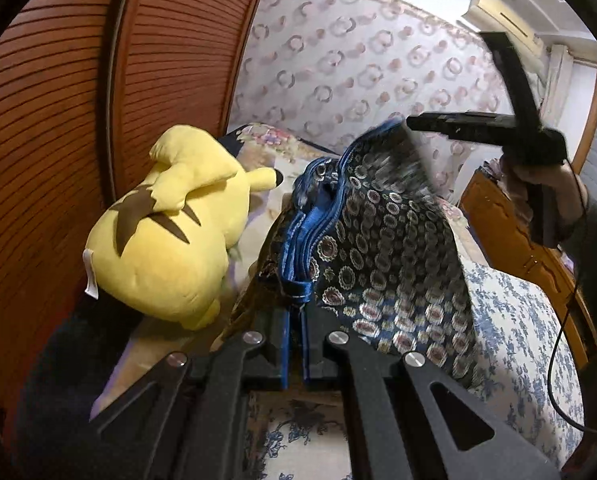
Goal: Fold small clothes
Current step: 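Grasp the folded robe with both grippers and lift it toward the yellow plush toy, then lower the folded robe beside the yellow plush toy and open both grippers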
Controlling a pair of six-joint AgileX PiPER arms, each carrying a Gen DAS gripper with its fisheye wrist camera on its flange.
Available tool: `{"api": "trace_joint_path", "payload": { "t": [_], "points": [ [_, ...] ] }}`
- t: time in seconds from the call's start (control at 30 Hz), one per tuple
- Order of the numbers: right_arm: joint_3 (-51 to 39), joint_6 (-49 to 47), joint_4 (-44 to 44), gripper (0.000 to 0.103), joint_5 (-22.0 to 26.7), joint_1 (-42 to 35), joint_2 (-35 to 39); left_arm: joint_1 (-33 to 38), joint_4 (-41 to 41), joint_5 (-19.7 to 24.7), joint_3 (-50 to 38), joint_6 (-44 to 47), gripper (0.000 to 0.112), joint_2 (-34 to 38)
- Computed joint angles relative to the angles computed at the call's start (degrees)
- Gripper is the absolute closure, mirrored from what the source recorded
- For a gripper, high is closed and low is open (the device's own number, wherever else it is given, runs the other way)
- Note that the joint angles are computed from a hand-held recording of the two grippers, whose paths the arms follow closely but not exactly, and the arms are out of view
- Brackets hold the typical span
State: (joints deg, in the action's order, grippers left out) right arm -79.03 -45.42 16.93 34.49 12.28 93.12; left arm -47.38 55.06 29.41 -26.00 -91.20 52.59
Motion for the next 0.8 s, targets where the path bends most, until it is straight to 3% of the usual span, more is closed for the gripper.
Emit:
{"api": "trace_joint_path", "payload": {
  "t": [0.07, 0.13, 0.23, 0.37, 0.5, 0.6, 0.8],
  "points": [
    [1.5, -1.8, 2.6, 0.050, -1.8, -1.2, -1.2, -0.7, 1.1, 0.7, 0.5, -1.7, 0.111, 0.3],
    [3.2, -2.3, 3.9, 0.049, -3.1, -2.0, -2.4, -1.8, 1.4, 1.8, 0.6, -2.5, 0.111, 0.4],
    [3.2, -7.1, 10.2, 0.049, 3.0, -4.8, -1.9, -3.2, 1.8, 2.8, 1.1, -3.8, 0.111, 0.6],
    [8.9, -10.5, 14.8, 0.049, 4.5, -5.9, -2.3, -6.2, 3.0, 5.9, 0.9, -5.7, 0.111, 0.9],
    [13.2, -9.5, 15.5, 0.049, 1.8, -4.7, 0.9, -9.0, 2.8, 9.4, -0.1, -5.3, 0.111, 1.0],
    [17.2, -9.2, 15.1, 0.049, -4.0, -2.8, 0.9, -10.6, 2.0, 11.8, -1.0, -4.7, 0.110, 1.2],
    [23.2, -4.3, 13.3, 0.049, -7.8, -1.8, -6.9, -24.2, 5.9, 26.9, -5.4, -10.3, 0.107, 2.3]
  ]
}}
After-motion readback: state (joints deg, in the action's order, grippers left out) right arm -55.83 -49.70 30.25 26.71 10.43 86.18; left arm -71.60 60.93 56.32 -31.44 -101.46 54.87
